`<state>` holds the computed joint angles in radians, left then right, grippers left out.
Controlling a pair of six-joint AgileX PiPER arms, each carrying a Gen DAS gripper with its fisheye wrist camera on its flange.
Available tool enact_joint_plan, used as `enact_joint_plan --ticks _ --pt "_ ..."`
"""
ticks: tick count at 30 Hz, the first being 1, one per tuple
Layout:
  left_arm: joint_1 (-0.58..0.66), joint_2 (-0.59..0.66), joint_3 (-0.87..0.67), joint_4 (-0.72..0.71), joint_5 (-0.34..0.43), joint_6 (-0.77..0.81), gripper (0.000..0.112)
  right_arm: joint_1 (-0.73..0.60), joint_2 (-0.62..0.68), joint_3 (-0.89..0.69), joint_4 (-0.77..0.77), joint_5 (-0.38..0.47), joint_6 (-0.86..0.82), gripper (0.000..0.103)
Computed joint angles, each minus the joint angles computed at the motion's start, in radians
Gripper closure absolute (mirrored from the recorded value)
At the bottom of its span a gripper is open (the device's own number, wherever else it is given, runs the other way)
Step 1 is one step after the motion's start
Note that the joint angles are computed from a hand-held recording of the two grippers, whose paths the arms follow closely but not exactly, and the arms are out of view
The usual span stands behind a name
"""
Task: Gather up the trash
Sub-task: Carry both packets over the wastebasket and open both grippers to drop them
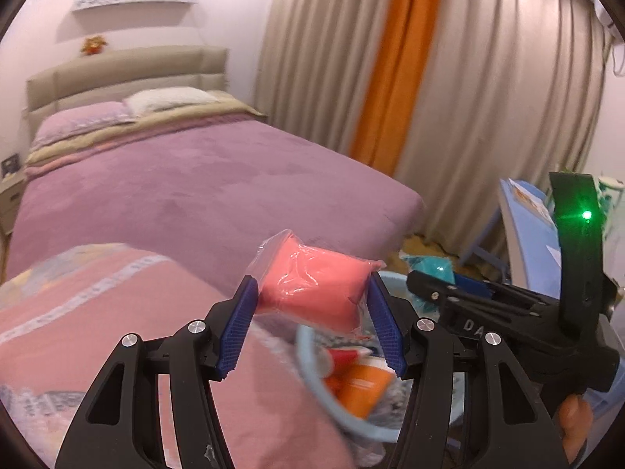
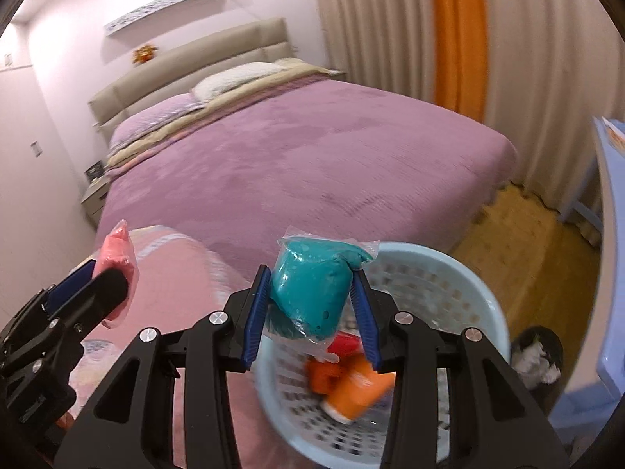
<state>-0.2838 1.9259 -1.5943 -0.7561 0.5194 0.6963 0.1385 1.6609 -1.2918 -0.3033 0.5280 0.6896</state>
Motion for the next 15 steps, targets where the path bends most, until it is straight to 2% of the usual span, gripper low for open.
enact_joint_plan --ticks 4,13,15 --pt "-0.068 0.072 -0.08 0.1 0.049 -0.113 0.057 -0.11 0.016 0.03 0.199 0.013 -0.217 0.065" --pt "-0.137 0.229 -0.23 0.224 0.134 -0.283 0.056 -0.235 0.059 0.118 0.402 -0.007 -0.465 0.063" --pt "-0.14 0.249 -0.247 0.235 0.137 -0.295 0.056 -0.241 0.071 0.13 0.401 -0.021 -0.469 0.063"
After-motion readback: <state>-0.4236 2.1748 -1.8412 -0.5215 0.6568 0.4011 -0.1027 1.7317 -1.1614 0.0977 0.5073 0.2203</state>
